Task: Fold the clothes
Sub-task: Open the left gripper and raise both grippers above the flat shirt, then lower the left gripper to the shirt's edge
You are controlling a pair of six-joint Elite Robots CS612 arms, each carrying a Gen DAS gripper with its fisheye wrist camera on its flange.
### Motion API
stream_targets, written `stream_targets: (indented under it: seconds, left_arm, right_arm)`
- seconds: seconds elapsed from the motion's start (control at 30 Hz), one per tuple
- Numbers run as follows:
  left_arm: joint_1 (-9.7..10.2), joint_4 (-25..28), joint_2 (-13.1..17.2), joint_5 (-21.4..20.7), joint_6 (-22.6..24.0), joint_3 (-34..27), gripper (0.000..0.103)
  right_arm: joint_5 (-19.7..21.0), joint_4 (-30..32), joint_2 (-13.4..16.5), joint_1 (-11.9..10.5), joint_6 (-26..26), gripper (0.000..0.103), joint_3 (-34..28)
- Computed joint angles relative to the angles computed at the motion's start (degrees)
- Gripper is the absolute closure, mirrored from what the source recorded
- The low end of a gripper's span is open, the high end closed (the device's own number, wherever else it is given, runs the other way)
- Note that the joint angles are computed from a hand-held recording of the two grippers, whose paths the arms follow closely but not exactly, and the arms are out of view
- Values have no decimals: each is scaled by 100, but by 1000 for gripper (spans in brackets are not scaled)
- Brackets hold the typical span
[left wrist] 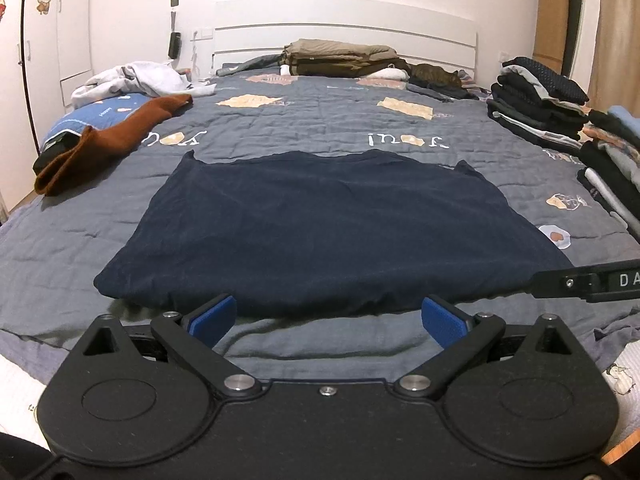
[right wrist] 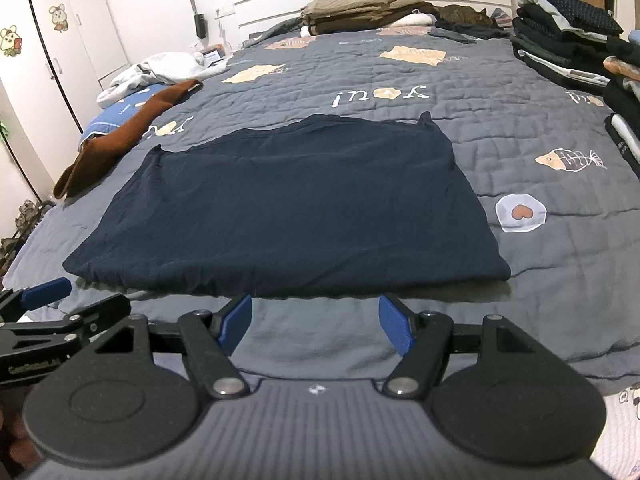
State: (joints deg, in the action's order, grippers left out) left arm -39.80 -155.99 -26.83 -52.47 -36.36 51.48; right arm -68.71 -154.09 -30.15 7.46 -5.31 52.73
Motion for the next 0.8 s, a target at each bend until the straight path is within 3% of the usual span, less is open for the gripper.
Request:
stream_targets:
  seconds: [0.57, 0.67, 0.8]
  left_arm:
    - [102, 196, -98, 63, -675, 162, 2]
    - [139, 80, -103, 118, -852, 210, 2]
    - [244, -351, -179, 0, -1424, 413, 2]
  right_arm:
    - [59, 12, 154, 84, 52, 34, -217]
    - [47, -72, 215, 126, 76, 34, -292]
    - [54, -51, 297, 182, 156, 34, -418]
